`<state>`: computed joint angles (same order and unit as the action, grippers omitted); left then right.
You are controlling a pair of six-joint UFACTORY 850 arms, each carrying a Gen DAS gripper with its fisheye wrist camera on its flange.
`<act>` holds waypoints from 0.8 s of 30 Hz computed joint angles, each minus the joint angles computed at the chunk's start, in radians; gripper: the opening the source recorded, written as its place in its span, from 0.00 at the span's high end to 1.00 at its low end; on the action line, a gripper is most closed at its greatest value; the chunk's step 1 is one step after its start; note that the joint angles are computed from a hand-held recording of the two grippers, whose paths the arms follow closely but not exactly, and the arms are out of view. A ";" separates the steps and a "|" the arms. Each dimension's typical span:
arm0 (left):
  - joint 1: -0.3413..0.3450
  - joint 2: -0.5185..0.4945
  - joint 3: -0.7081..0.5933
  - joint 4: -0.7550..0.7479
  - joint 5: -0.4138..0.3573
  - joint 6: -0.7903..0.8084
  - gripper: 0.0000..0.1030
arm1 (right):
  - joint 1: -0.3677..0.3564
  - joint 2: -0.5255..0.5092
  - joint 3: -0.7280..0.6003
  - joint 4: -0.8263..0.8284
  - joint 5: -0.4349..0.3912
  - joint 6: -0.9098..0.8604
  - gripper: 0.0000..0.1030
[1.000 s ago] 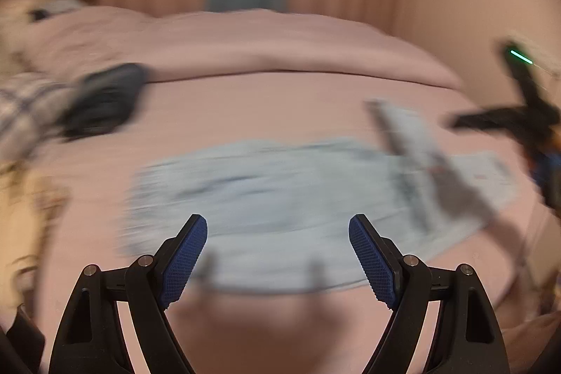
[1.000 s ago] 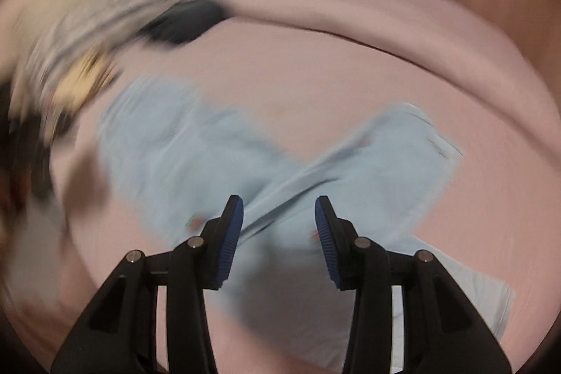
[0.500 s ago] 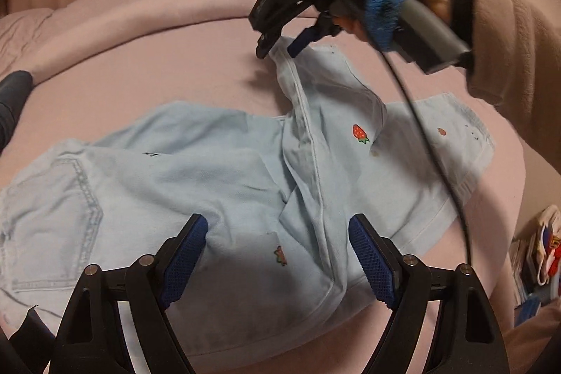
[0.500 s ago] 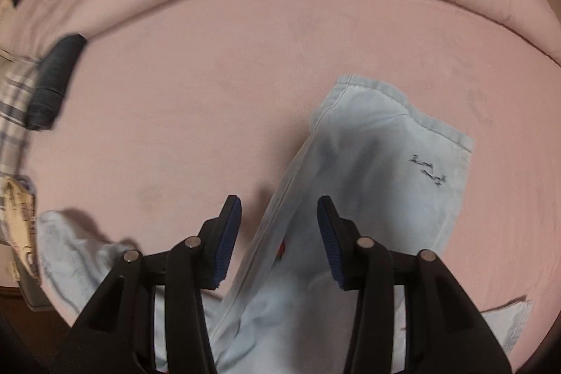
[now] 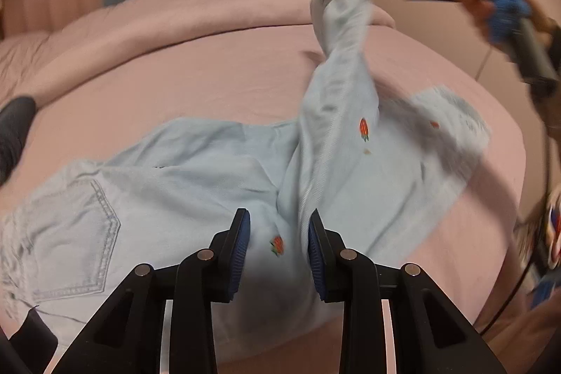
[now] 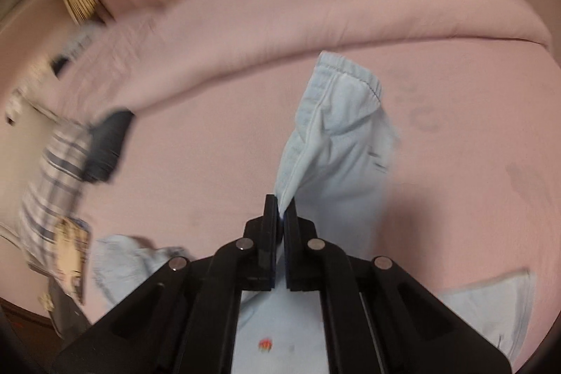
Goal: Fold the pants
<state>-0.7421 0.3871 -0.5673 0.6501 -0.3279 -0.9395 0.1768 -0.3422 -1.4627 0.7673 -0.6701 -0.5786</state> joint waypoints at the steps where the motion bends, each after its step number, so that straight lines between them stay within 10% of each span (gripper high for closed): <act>1: -0.018 0.002 0.000 0.001 -0.007 0.009 0.70 | -0.023 0.065 0.072 0.068 0.022 -0.069 0.97; 7: -0.108 -0.065 -0.023 0.083 -0.073 0.002 0.70 | -0.188 0.333 0.438 0.260 0.107 -0.227 0.96; 16: -0.142 -0.131 -0.055 0.028 -0.131 0.073 0.70 | -0.330 0.289 0.660 0.487 0.004 -0.295 0.87; 18: -0.142 -0.142 -0.064 0.018 -0.134 0.077 0.70 | -0.351 0.283 0.667 0.614 -0.043 -0.357 0.71; 24: -0.134 -0.152 -0.082 -0.008 -0.153 0.100 0.70 | -0.361 0.276 0.628 0.613 0.069 -0.251 0.63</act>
